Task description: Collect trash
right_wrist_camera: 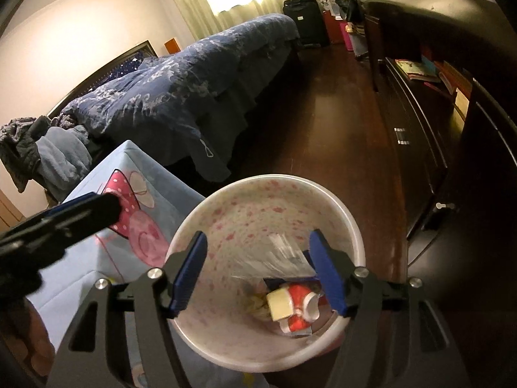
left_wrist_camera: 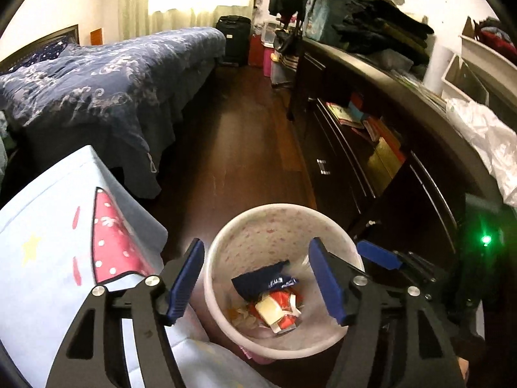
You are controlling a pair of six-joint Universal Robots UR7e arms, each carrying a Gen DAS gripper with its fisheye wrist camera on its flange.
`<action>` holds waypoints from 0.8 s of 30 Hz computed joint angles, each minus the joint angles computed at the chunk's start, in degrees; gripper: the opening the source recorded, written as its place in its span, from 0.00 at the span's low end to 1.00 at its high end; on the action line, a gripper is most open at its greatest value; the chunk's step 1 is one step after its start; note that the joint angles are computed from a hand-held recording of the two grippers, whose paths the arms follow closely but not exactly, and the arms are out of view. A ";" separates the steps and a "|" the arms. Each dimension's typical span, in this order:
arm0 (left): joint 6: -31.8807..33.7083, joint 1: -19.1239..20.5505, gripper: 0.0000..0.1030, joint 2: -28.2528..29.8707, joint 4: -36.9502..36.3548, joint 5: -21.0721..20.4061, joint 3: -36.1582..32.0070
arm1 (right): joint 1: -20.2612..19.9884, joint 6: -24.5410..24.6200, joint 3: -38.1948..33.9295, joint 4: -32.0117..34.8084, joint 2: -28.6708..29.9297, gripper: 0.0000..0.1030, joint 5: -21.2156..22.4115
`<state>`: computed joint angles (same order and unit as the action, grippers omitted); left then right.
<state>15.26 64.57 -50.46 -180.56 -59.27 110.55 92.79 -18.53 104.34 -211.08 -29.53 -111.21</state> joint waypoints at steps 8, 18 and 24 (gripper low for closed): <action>-0.14 -0.86 0.93 -8.12 -9.45 2.76 9.29 | 3.43 -0.19 3.79 -4.52 -1.02 0.75 1.00; 3.56 -3.11 0.96 -18.55 -26.43 22.55 22.05 | 14.97 -0.24 5.46 -7.28 2.10 0.91 3.65; 1.21 -1.34 0.96 -27.95 -28.14 28.83 27.60 | 22.16 -1.92 1.41 -5.54 7.64 0.96 1.78</action>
<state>16.46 63.23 -78.40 -208.70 -30.44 138.15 114.95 -20.45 105.75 -216.62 -21.90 -109.43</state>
